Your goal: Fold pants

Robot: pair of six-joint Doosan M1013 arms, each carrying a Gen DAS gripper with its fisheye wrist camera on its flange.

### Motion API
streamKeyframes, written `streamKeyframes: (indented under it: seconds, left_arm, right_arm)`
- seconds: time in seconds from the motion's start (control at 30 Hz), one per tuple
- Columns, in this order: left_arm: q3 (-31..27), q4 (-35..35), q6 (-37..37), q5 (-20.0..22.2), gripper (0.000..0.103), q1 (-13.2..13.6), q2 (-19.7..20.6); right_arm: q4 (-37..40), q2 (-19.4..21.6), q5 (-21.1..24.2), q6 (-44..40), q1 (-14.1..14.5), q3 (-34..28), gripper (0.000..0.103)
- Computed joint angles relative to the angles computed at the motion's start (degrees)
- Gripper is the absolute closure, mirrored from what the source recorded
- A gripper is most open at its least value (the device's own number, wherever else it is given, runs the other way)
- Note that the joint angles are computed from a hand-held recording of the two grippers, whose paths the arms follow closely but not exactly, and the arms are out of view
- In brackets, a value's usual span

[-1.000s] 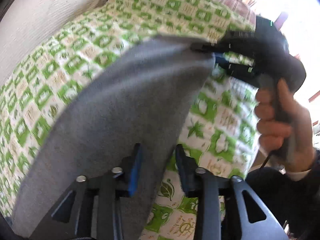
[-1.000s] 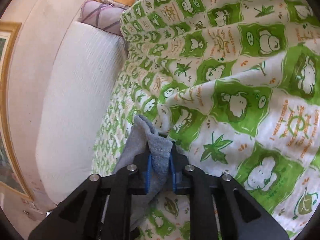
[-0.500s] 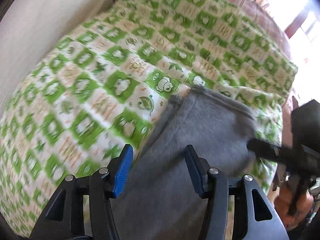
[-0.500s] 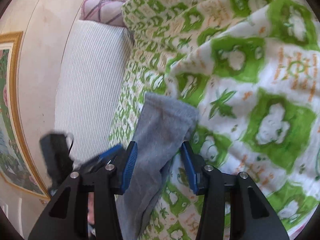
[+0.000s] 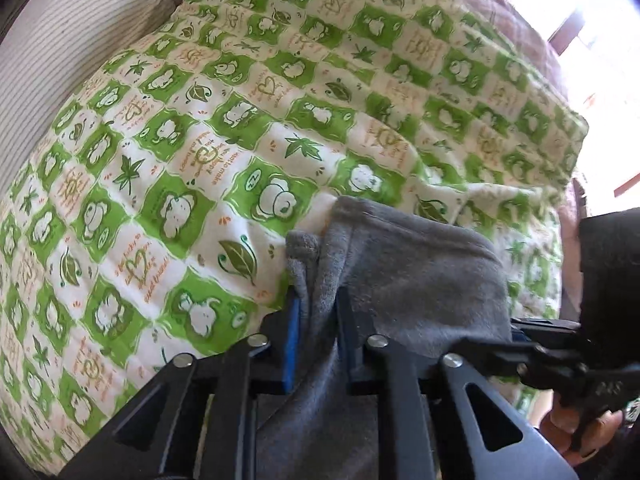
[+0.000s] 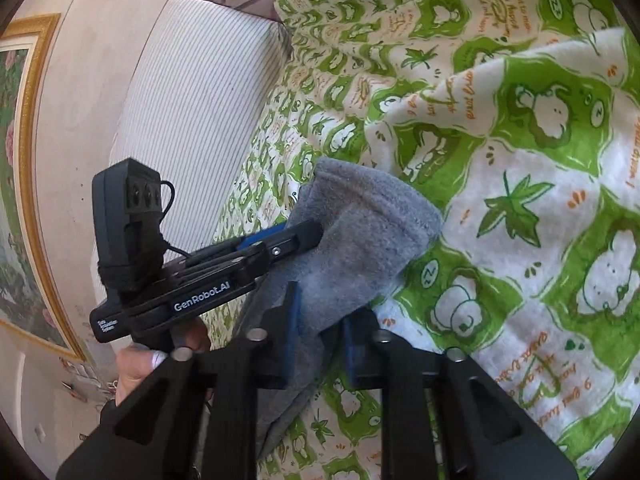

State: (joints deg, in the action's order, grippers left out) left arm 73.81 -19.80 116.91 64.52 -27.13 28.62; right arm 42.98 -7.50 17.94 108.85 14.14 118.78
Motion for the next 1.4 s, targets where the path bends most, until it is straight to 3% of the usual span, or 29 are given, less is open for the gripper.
streamKeyframes:
  seconds: [0.1,0.33,0.47,0.67,0.73,0.83,0.9,1.1,1.4]
  left_arm:
    - [1.50,-1.69,1.29,-0.66,0.091,0.92,-1.64]
    - [4.40,-5.72,3.94,-3.25,0.092,2.71,-6.07]
    - [5.78,-10.06,6.33,-4.25,0.092,5.05,-8.70]
    - [9.42,-15.76,9.02,-6.17,0.092,8.93,-12.01]
    - [10.67,-17.25,9.78,-6.53,0.092,10.24,-12.93]
    - [12.74,-19.98,11.17,-7.01,0.092,12.34,-14.45]
    - [14.27,-22.32,12.07,-6.84,0.092,14.07,-15.34]
    - [18.07,-27.08,13.84,-6.84,0.092,18.38,-17.26]
    - [22.34,-30.82,15.20,-7.04,0.092,23.33,-18.92]
  right_arm:
    - [-2.43,-0.40,-1.08,0.73,0.53,-0.30,0.087]
    - [-28.64,-1.17,-2.73,20.51,4.84,-2.94,0.088]
    - [-36.43,-1.89,-4.12,26.78,7.05,-3.55,0.088]
    - [-21.12,-1.75,-8.79,9.67,10.26,-4.53,0.089]
    - [-9.29,-1.16,-9.00,-2.78,11.33,-5.29,0.089]
    - [-2.90,-0.48,-8.55,-10.44,12.93,-6.31,0.089]
    - [5.45,0.19,-7.78,-19.22,13.90,-6.89,0.089]
    - [7.26,2.85,-5.61,-22.48,17.33,-9.58,0.089]
    - [-2.58,7.47,-1.97,-14.60,21.77,-14.22,0.089]
